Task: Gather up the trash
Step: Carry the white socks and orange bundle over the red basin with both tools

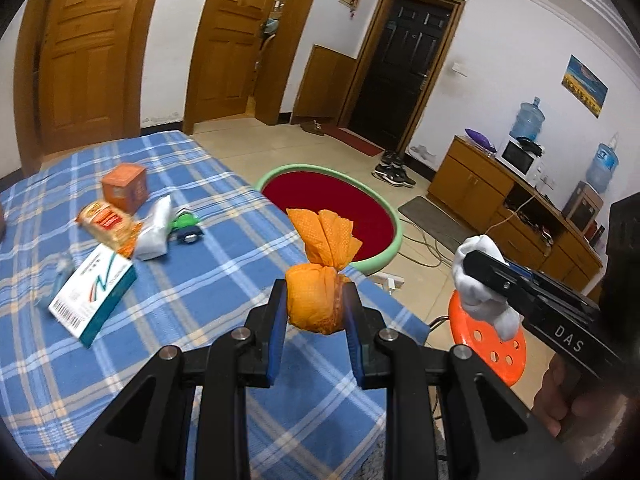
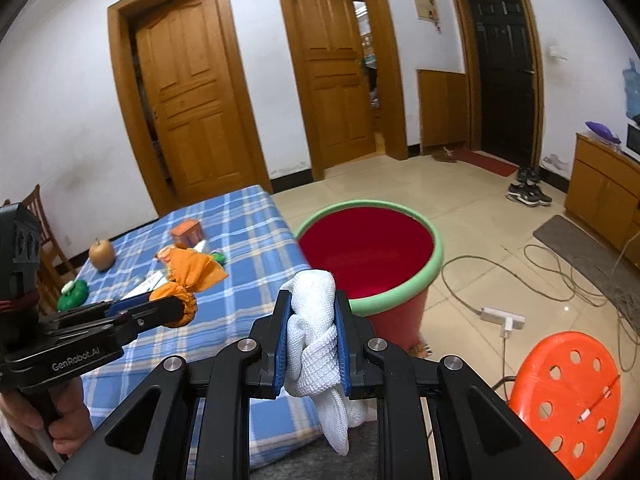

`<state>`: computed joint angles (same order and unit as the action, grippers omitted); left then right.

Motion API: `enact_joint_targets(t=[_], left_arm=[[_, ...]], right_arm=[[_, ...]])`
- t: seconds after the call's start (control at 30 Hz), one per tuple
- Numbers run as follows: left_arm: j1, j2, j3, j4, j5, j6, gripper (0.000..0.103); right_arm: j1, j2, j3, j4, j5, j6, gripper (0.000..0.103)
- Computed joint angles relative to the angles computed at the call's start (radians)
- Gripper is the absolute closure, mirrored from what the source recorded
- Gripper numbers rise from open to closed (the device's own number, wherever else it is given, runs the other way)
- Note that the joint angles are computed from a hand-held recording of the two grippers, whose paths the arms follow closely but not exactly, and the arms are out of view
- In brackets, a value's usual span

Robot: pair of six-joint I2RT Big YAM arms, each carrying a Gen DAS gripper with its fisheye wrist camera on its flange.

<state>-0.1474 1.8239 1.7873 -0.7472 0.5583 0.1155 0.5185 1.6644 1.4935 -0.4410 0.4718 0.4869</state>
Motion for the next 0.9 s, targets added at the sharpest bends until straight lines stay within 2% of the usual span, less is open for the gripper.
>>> enact_joint_targets(t=[0.27,0.53,0.7,0.9], left_arm=[[-0.017,0.043,0.061,-0.012,-0.013,-0.011,0.076],[-0.038,0.125,0.174,-0.042,-0.066,0.002,0.075],[-0.062,0.224,0.314,-0.090,-0.100,0.002,0.075],[-0.092,0.412,0.609,-0.214,-0.118,-0.043,0.075]], right_arm=[[-0.030,-0.004,-0.010,0.008,-0.001,0.003,0.083],[-0.091,0.045,0.034,0.023,-0.046,-0.025,0.083],[-0.146,0.110,0.108,0.009,-0.115,-0.030,0.083],[-0.193,0.194,0.229,-0.036,-0.171,-0.064,0.083]])
